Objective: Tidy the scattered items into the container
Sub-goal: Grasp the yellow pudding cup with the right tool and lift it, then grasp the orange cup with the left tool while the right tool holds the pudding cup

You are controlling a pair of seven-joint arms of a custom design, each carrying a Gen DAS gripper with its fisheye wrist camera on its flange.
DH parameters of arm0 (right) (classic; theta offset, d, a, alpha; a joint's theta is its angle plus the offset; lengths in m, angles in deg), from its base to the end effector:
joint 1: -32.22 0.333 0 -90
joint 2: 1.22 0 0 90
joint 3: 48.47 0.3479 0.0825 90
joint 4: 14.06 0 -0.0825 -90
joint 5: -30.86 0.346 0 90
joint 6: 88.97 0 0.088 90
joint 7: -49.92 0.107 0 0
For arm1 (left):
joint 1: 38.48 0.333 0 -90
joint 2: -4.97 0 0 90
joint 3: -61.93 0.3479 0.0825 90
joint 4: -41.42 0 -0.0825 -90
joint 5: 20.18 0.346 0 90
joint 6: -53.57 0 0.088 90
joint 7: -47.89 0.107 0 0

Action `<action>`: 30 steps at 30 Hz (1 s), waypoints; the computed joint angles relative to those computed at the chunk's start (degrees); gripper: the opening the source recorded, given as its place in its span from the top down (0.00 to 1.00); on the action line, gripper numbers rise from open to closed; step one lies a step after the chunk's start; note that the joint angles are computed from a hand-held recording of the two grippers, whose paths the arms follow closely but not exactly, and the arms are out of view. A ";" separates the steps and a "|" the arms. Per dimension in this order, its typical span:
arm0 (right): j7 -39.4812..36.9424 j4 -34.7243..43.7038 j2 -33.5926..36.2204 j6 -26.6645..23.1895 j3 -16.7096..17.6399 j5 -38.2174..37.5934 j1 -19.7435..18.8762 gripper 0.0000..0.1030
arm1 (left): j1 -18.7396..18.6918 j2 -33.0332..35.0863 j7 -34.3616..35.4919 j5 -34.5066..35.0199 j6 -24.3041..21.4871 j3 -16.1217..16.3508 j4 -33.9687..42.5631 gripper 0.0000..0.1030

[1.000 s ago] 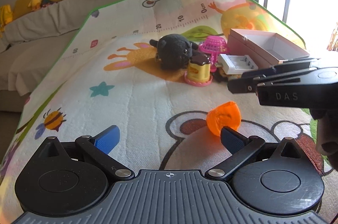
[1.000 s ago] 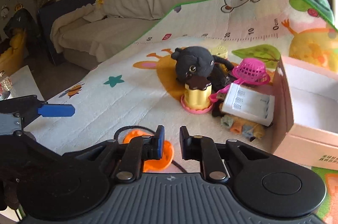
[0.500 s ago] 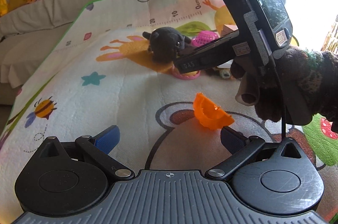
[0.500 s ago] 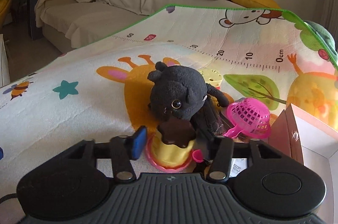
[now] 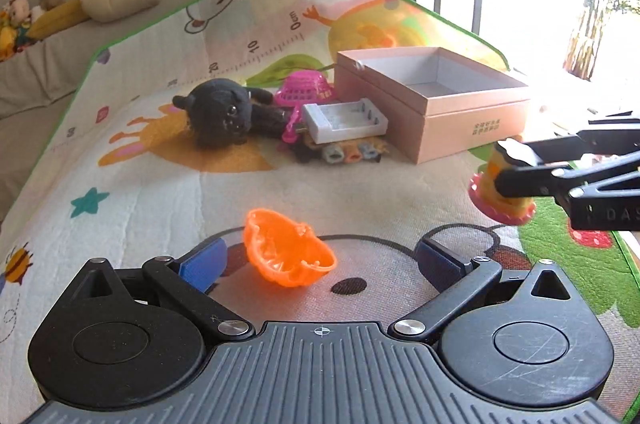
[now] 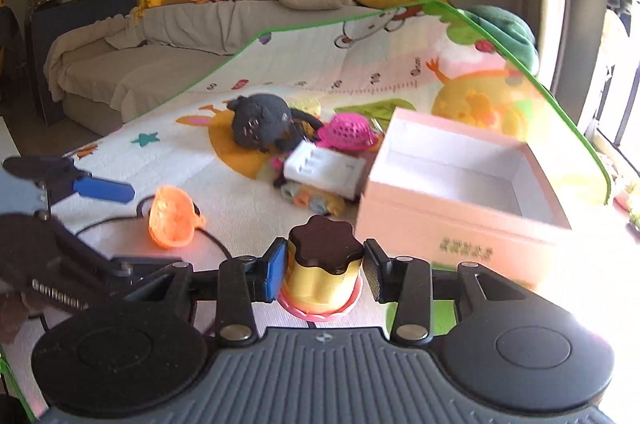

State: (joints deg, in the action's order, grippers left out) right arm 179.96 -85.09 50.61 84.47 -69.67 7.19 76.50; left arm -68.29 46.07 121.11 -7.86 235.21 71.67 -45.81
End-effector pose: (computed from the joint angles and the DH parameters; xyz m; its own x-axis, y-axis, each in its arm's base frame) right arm 0.6591 0.4443 0.3759 0.3226 -0.9432 0.0798 -0.5122 -0.2449 -0.8232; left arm 0.6830 -0.3112 0.3989 -0.3429 -0.9383 -0.0450 -0.5415 0.2366 -0.8067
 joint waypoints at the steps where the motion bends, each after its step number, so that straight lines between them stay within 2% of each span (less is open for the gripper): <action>1: 2.29 -3.32 -0.95 1.25 -2.37 -0.35 1.79 0.61 | -0.76 0.61 -0.40 -0.16 -1.16 0.87 1.09 0.00; 3: 5.95 -8.37 -1.91 3.82 -6.60 -0.68 5.04 0.61 | -0.95 1.41 -1.08 0.06 -3.69 0.87 2.97 0.00; 5: 8.68 -11.92 -1.99 7.30 -10.23 0.35 7.73 0.60 | 0.94 1.34 -0.83 0.38 -5.17 -2.18 3.54 0.00; 7: 10.27 -14.79 -1.80 10.89 -13.13 2.61 10.03 0.49 | 3.99 0.84 0.91 0.50 -4.94 -7.01 2.98 0.00; 9: 11.54 -17.09 -1.02 13.76 -16.66 5.30 12.92 0.25 | 8.86 0.66 3.62 1.56 -4.42 -14.23 2.46 0.00; 10: 11.94 -17.99 -0.35 14.84 -18.80 6.72 14.64 0.22 | 10.83 0.76 7.79 -0.80 -4.31 -17.65 2.29 0.00; 11: 11.85 -18.56 0.09 15.39 -20.13 7.88 15.74 0.17 | 11.45 0.74 10.62 -2.76 -4.18 -19.07 2.09 0.00; 12: 11.47 -18.92 0.22 15.46 -20.56 8.83 16.22 0.14 | 11.04 0.66 9.44 -1.16 -3.88 -18.49 1.98 0.00; 13: 10.64 -18.96 -0.16 15.04 -19.66 9.32 15.74 0.14 | 9.50 0.48 9.23 -1.24 -3.30 -16.48 1.75 0.00; 16: 6.25 -18.44 -2.72 12.72 -12.13 9.31 10.86 0.13 | 4.99 -0.09 6.87 -1.56 -2.26 -10.00 0.94 0.00; 18: 3.28 -18.37 -3.97 12.08 -7.01 9.60 7.61 0.09 | 2.47 -0.59 4.87 -1.50 -1.37 -6.02 -0.10 0.00; 21: 0.66 -17.77 -4.12 11.26 -5.04 11.28 6.60 0.00 | 0.33 -1.14 3.08 -0.88 -0.97 -1.95 -1.36 0.00; 24: -3.43 -15.92 -4.64 7.79 1.31 12.62 2.17 0.00 | -0.38 -0.80 1.66 -0.30 -2.55 -0.10 -0.74 0.00; 25: -4.15 -15.50 -4.61 7.13 2.04 12.90 1.66 0.00 | -0.32 -0.50 0.94 -0.25 -3.18 0.00 -0.08 0.00; 28: -5.07 -14.46 -4.16 4.99 1.00 12.61 2.68 0.00 | 0.99 0.92 -0.88 -0.36 -4.10 -1.81 2.97 0.00; 30: -5.04 -13.55 -3.83 3.27 0.38 11.81 3.23 0.00 | 0.10 2.27 -2.46 0.20 -4.58 -0.86 5.32 0.00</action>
